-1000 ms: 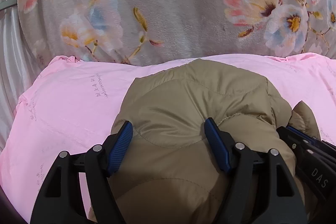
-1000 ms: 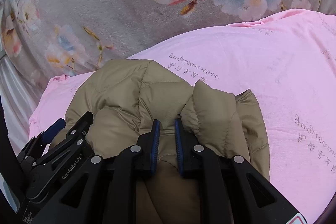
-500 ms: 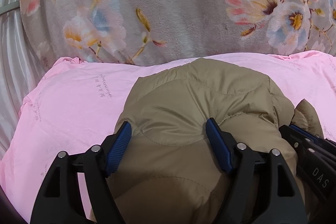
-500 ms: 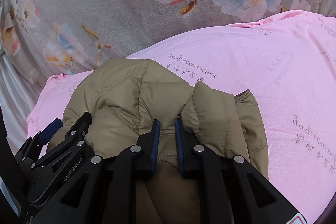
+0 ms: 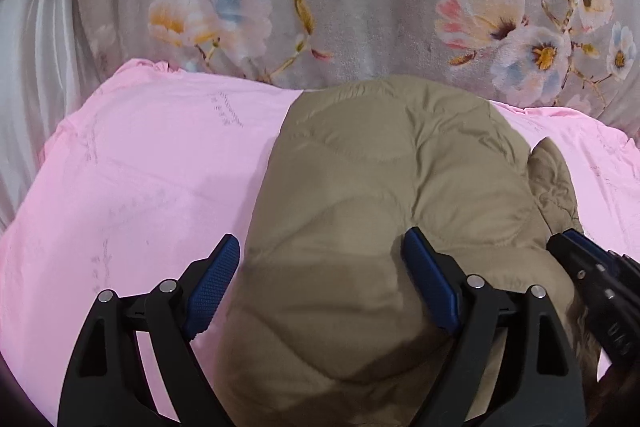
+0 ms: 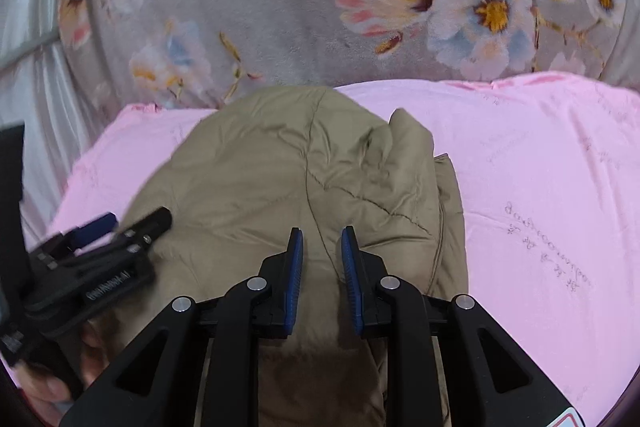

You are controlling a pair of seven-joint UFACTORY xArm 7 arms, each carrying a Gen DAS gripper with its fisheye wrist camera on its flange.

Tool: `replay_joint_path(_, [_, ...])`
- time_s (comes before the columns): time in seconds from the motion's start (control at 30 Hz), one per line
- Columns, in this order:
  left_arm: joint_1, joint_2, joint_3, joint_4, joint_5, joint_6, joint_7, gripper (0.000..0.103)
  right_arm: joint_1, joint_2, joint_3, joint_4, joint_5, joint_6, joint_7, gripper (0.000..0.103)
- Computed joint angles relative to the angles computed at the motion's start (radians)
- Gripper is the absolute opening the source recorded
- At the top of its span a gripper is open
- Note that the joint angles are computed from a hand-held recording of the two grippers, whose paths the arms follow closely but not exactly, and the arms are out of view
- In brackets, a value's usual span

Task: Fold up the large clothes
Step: 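Press the jacket bundle flat with both grippers, pushing it forward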

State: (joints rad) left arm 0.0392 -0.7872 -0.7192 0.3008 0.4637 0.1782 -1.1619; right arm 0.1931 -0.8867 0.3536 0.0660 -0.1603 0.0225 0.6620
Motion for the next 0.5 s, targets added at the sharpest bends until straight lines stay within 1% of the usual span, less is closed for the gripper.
replay_joint_path(0.03, [0.022,-0.013,-0.026,-0.017,0.001,-0.027,-0.03,0.087,-0.019,0.002,0.034,0.006,-0.005,0.011,0.012,0.02])
replay_joint_path(0.07, [0.045,-0.024,-0.054,-0.029,0.001,-0.049,-0.054,0.089,-0.029,0.009,0.046,0.016,-0.012,0.021,0.015,0.02])
replay_joint_path(0.1, [0.045,-0.015,-0.048,-0.03,-0.003,-0.057,-0.051,0.089,-0.039,0.015,0.059,0.023,-0.018,0.03,0.02,0.02])
replay_joint_path(0.17, [0.053,-0.003,-0.048,-0.028,-0.007,-0.068,-0.044,0.089,-0.038,0.025,0.055,0.027,-0.025,0.038,0.022,0.02])
replay_joint_path(0.27, [0.063,-0.007,-0.07,-0.019,-0.009,-0.05,-0.043,0.089,-0.035,0.027,0.049,0.027,-0.031,0.046,0.027,0.02])
replay_joint_path(0.4, [0.072,-0.006,-0.088,-0.006,0.0,-0.028,-0.044,0.089,-0.056,0.023,0.086,0.041,-0.052,0.076,0.049,0.021])
replay_joint_path(0.5, [0.074,-0.007,-0.097,0.001,0.009,-0.012,-0.05,0.089,-0.06,0.025,0.089,0.046,-0.067,0.082,0.059,0.021])
